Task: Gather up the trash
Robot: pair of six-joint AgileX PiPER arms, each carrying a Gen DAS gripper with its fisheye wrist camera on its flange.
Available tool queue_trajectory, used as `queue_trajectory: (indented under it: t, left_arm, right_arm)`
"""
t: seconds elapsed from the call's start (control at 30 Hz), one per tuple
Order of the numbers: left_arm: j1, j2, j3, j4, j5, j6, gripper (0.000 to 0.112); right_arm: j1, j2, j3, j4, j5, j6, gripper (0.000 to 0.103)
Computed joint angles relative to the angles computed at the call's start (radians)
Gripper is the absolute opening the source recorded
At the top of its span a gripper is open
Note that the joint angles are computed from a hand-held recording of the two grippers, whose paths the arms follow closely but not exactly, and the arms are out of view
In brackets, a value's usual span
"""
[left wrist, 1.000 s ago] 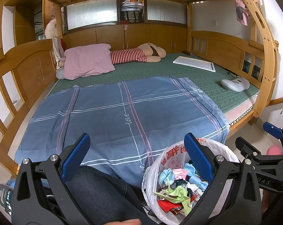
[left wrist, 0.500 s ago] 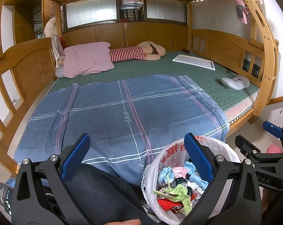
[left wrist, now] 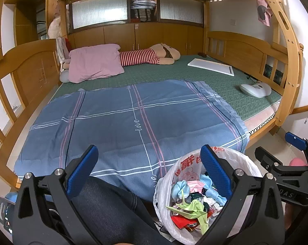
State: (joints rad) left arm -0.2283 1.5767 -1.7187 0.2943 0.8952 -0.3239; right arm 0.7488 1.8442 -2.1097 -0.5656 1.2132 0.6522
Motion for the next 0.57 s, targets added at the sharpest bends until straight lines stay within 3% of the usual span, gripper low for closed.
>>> queue_trajectory:
  t: [0.57]
  left_arm:
    - [0.004,0.004,-0.002,0.006,0.002,-0.004,0.1]
  right_arm:
    - [-0.008,-0.006,0.024,0.003,-0.013,0.008,0.1]
